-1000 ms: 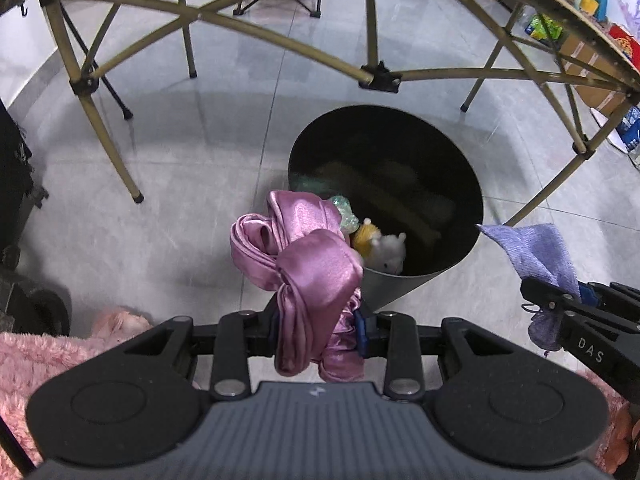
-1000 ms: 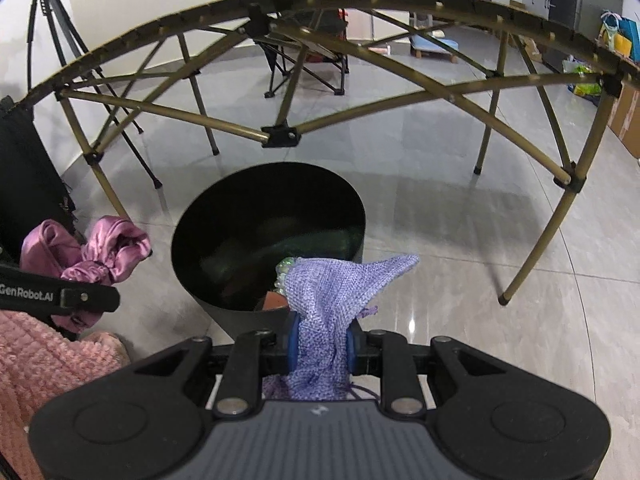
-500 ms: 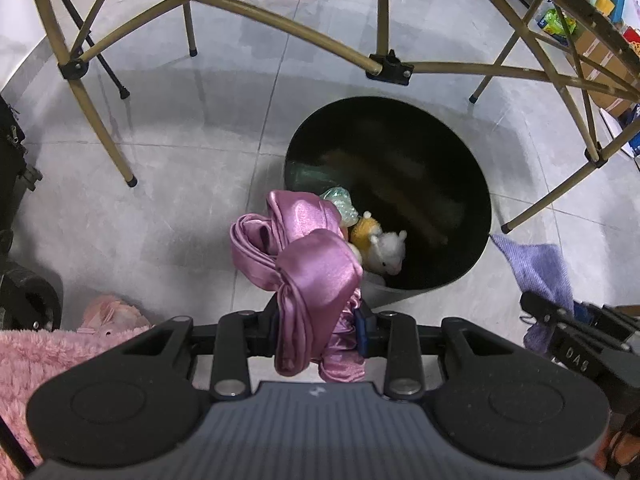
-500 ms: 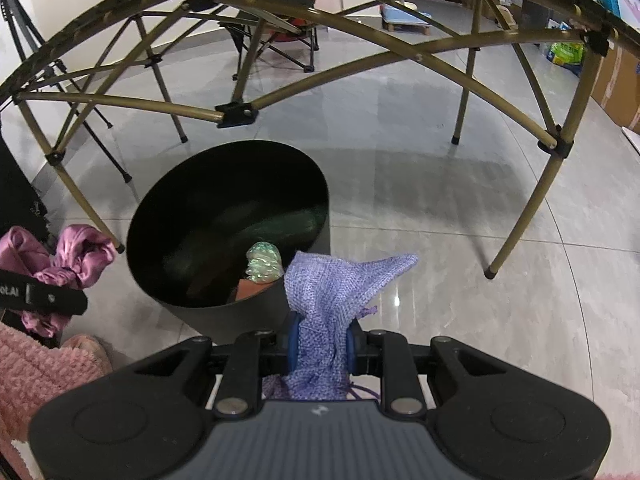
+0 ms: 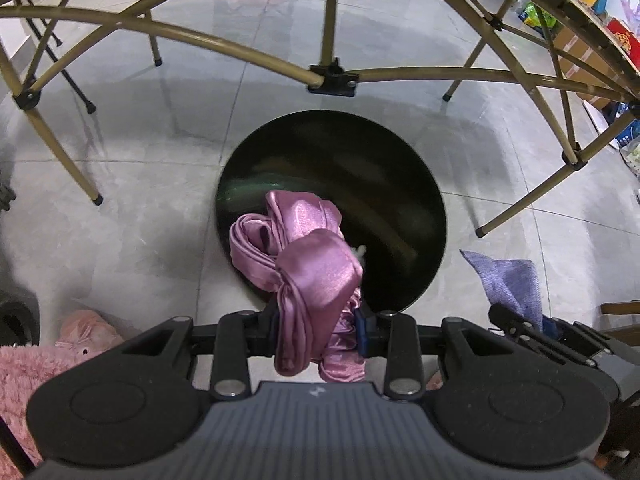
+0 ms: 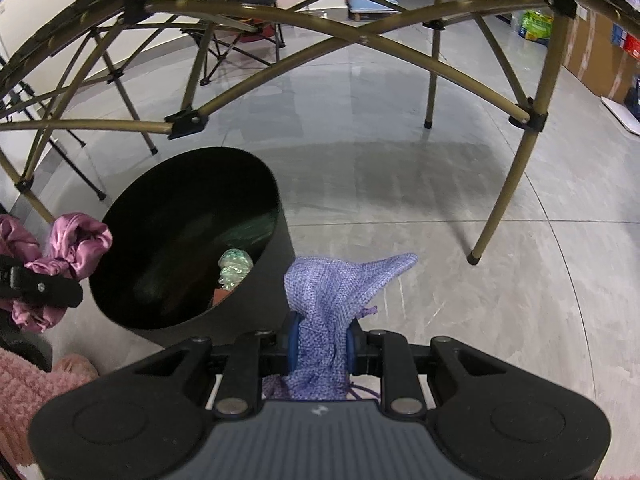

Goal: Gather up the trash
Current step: 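Open the left tool to drop the pink scrunchie into the bin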

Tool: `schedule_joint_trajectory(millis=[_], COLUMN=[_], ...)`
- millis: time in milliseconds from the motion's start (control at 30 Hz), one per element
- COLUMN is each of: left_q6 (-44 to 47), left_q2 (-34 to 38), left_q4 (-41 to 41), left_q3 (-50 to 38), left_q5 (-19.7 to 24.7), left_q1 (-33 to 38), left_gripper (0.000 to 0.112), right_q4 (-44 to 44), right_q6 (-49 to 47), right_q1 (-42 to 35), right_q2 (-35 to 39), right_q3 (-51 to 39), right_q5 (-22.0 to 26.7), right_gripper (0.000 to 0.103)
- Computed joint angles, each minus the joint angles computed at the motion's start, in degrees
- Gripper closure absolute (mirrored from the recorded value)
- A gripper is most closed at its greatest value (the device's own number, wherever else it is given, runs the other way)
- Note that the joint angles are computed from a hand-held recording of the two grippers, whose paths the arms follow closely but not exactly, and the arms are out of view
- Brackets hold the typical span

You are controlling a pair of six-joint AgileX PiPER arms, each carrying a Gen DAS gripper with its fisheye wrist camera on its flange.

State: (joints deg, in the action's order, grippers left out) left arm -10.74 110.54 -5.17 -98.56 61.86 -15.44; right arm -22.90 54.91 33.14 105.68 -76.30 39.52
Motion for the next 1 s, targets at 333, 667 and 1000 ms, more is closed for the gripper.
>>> schedule_joint_trajectory(millis=[333,667,1000], left_q6=[-3.7,-8.6,-10.9], left_q2=[5.8,11.9,15.2], left_q4=[1.8,5.6,8.7], left_q3=[-9.0,-17.4,-20.8], left_q5=[2.7,5.6,7.1], left_q1=[-3.6,-5.8,-6.8], left_gripper=[0.078,0.078,0.077], right_q4=[-0.7,-1.6,-2.9], right_q6=[2.2,4.1,6.0], right_q1=[-1.6,-1.9,-1.6], right_q2=[0.2,0.3,0.5], right_q3=[0.5,0.5,0.2], right_q5=[-0.8,-0.6,0.5], right_gripper=[0.082,0.082,0.082])
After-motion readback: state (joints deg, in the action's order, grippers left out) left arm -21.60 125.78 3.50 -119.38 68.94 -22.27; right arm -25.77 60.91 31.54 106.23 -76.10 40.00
